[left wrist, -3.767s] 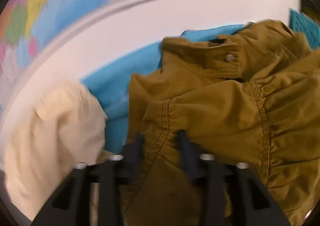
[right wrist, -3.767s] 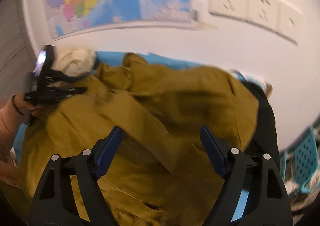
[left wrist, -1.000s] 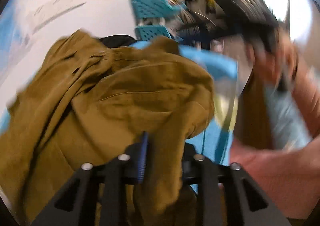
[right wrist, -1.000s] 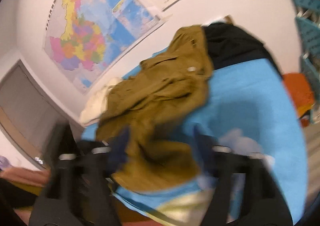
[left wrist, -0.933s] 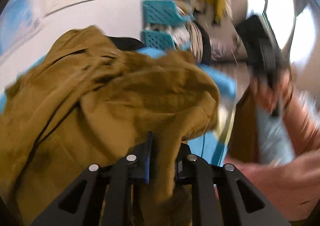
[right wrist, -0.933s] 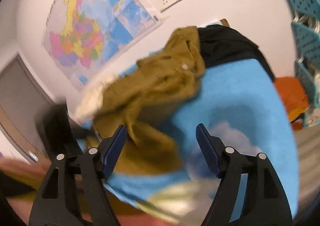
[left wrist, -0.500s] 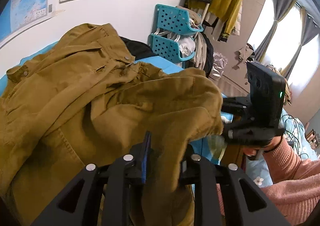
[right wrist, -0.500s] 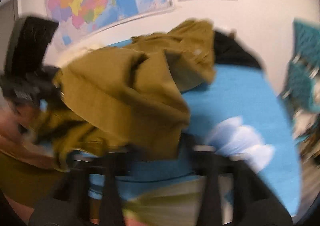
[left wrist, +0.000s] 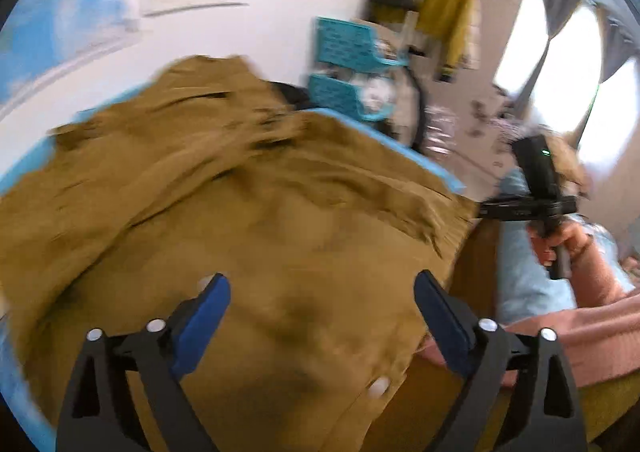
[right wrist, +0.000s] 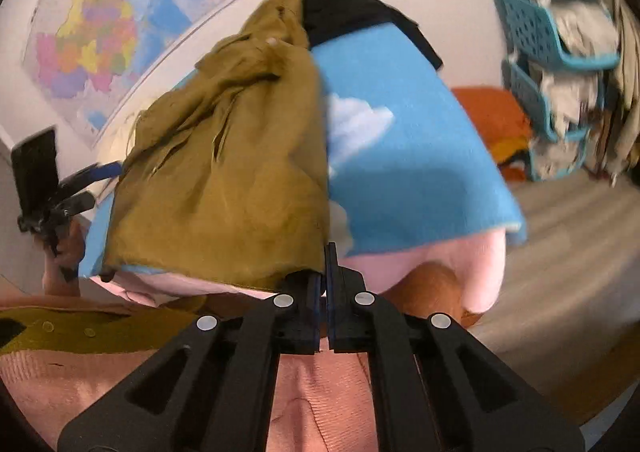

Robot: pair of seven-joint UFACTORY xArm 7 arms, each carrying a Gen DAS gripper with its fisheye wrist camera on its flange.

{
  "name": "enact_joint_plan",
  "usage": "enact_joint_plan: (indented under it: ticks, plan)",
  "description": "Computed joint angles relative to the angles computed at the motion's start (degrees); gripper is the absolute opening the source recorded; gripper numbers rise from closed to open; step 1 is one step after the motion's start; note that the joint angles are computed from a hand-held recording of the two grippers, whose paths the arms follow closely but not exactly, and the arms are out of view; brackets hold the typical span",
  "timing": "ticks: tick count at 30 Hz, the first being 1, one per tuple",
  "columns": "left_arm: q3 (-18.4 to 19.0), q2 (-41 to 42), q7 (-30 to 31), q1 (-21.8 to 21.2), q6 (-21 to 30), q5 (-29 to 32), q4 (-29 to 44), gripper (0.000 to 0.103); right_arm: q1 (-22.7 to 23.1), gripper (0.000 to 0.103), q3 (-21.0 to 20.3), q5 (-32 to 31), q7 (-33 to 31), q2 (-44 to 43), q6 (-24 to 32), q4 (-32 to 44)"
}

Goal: Fold large clothes

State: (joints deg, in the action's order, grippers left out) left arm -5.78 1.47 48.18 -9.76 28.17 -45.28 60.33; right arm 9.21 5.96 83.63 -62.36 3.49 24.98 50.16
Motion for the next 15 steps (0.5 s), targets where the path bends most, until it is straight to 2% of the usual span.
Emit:
enact_joint_plan:
  ticks: [1, 2, 3, 5, 6, 7, 8, 9, 11, 13, 15]
  plan:
    - [0.5, -1.6, 0.4, 0.6, -0.2, -1.6, -1.6, 0.091, -0.3, 0.002, -0.2, 1.5, -0.9, -0.1, 0.8, -0.1]
    - [1.3, -3.4, 0.7, 1.2, -0.3, -3.7, -3.4, 0.091, -0.2, 0.006, -0.1, 2.1, -2.0, -0.6, 0.4, -0.3]
    - [2.6, -6.3, 0.2, 1.9, -0.8, -6.0, -6.5, 0.091, 0.3, 0.01, 0.2, 0.2, -1.3, -1.0, -1.4, -0.5]
    - [4.4, -9.9, -1.0, 2.3, -2.2, -6.3, -10.6, 0.091, 1.3, 0.027, 0.7, -5.8, 1.3, -2.6, -4.0, -1.6]
    - [4.9, -12.4, -2.6, 2.7, -4.2, -5.1, -13.7, 0.091, 1.7, 0.036, 0.8, -6.7, 0.6, -3.9, -5.1, -2.6]
    - [5.5, -14.1, -4.5, 2.9, -5.5, -3.6, -16.1, 0.091, 2.5, 0.055, 1.1, -7.1, -0.5, -5.8, -7.0, -3.8]
    - [5.9, -16.2, -7.7, 3.8, -6.3, -1.2, -19.0, 0.091, 3.0, 0.06, 0.9, -6.3, -2.2, -7.1, -7.5, -4.6]
    - [6.4, -17.3, -9.8, 4.3, -6.5, 0.6, -20.5, 0.091, 3.9, 0.06, 0.6, -3.0, -6.2, -9.7, -8.0, -5.7]
    - [7.5, -19.7, -13.5, 4.9, -7.1, 2.8, -23.9, 0.091, 5.2, 0.063, -0.8, 3.6, -14.4, -13.2, -5.6, -6.4]
    - [11.4, -20.4, -11.8, 2.7, -5.9, -0.1, -24.9, 0.092, 6.4, 0.066, -1.1, 9.7, -23.4, -15.0, -2.0, -5.6]
    - [13.7, -20.2, -10.9, 1.0, -4.8, -3.1, -25.6, 0.092, 8.2, 0.075, 0.9, 13.5, -32.2, -12.6, 0.7, -2.2]
